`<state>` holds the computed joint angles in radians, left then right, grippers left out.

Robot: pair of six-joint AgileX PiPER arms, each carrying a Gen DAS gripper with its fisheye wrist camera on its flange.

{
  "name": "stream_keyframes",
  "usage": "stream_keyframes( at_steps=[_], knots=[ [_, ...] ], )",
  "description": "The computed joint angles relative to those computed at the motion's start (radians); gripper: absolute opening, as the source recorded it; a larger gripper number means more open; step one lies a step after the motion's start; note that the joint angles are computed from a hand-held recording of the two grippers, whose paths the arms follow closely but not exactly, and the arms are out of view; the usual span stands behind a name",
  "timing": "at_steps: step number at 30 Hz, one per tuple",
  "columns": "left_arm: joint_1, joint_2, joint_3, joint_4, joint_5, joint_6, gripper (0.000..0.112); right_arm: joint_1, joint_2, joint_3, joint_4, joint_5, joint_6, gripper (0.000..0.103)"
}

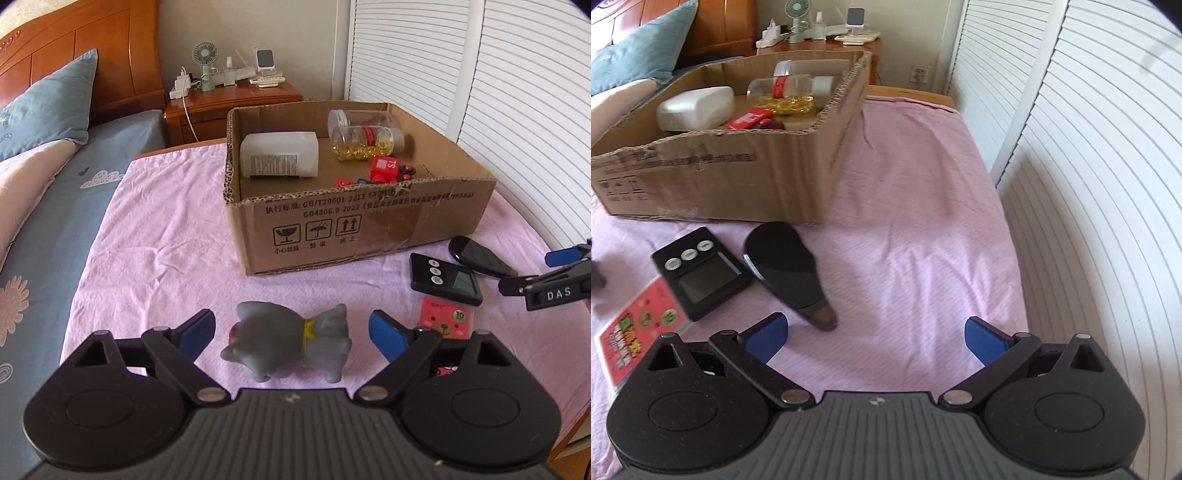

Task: Organize rigid objects
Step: 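Move the left tool to the grey elephant toy while the right tool approaches the black oval case, then close the left tool on the grey elephant while the right tool grasps the black oval case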

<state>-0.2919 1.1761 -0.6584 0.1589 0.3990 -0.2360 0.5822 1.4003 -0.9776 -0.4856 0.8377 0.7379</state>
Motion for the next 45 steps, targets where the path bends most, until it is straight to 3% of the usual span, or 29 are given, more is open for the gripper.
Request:
stream_keyframes(
  at_steps=[4, 8, 14, 22, 28, 34, 45],
  knots=[
    [-0.008, 0.003, -0.001, 0.022, 0.008, -0.019, 0.093, -0.037, 0.002, 0.006, -0.025, -0.013, 0.019, 0.103],
    [-0.001, 0.004, 0.001, 0.002, 0.006, -0.005, 0.093, -0.040, 0.014, -0.019, -0.047, 0.032, 0.062, 0.103],
    [0.022, -0.002, 0.006, -0.040, -0.003, 0.035, 0.096, -0.034, -0.025, -0.012, 0.072, -0.082, 0.003, 0.103],
    [0.041, -0.012, 0.008, -0.076, -0.003, 0.094, 0.099, 0.055, 0.123, -0.108, -0.056, -0.112, 0.141, 0.103],
    [0.045, -0.005, 0.010, -0.089, -0.003, 0.126, 0.100, 0.075, 0.171, -0.116, -0.168, -0.077, 0.228, 0.103],
    [0.040, 0.014, 0.011, -0.101, -0.010, 0.150, 0.100, 0.030, 0.102, -0.043, -0.123, -0.076, 0.190, 0.103],
    [0.045, 0.083, 0.014, -0.120, -0.018, 0.176, 0.100, 0.004, 0.023, 0.058, -0.127, -0.156, 0.165, 0.103]
  ],
)
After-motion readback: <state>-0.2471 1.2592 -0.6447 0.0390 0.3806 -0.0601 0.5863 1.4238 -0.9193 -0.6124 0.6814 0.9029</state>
